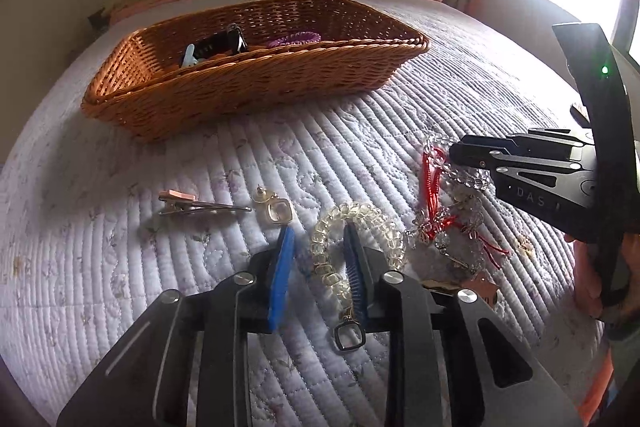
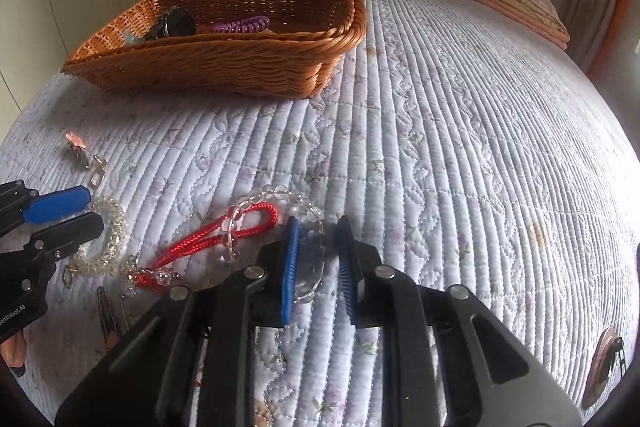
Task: Organize jewelry
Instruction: 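Grasp the pearl bracelet with the left tool while the right tool grasps the clear bead bracelet, then carry both bracelets into the basket and release them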
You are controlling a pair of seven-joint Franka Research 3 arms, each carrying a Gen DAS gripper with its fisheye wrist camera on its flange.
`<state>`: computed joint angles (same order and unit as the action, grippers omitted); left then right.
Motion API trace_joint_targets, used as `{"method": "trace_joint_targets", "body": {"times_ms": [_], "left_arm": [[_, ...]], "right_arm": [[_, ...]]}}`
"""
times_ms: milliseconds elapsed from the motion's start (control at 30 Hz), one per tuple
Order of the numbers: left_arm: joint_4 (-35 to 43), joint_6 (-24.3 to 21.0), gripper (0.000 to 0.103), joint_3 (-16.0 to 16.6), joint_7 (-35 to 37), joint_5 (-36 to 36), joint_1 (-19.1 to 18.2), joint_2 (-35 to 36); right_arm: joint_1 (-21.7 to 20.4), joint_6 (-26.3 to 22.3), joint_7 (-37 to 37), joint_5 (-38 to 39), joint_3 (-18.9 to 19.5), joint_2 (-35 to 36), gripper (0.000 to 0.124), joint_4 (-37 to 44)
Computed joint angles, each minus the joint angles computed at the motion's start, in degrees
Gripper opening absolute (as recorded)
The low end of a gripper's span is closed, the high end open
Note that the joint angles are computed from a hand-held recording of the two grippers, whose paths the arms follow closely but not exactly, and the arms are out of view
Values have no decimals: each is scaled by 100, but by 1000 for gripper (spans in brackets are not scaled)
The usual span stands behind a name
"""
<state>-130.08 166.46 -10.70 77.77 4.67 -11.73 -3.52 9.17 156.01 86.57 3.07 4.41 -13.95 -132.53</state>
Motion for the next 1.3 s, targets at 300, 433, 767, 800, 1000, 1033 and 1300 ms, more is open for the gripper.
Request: {"method": "trace_joint_targets", "body": {"times_ms": [300,433,767,800,1000,1033,1300], "left_arm": [[-319,524,7,211,688,-814,-272,-298],[-389,741,7,466,1356,-1625,-652,-545],[-482,951,7,756,1431,-1791,-872,-945],[-487,968,7,773,1380,-1751,-874,-962],[-487,1070,7,864,1118,-1450,-842,-1028],[-426,1079,7,854,1052,-1370,-786,-1008],[446,1010,7,677,613,-776,-226,-481]], "right_arm": [[307,-7,-770,1141,-384,-306,6,-192],[403,-126,-1125,1699,-482,-543,6,-228],[361,-354,-1462,2122,-457,-1006,6,-206],[352,-355,-1464,2124,-452,-1043,6,-212],[412,-448,-1584,2321,-532,-1272,6,-86],[432,-426,-1618,2349,-535,-1286,6,-25],[561,-171,-1810,2482,-522,-707,6,940]]}}
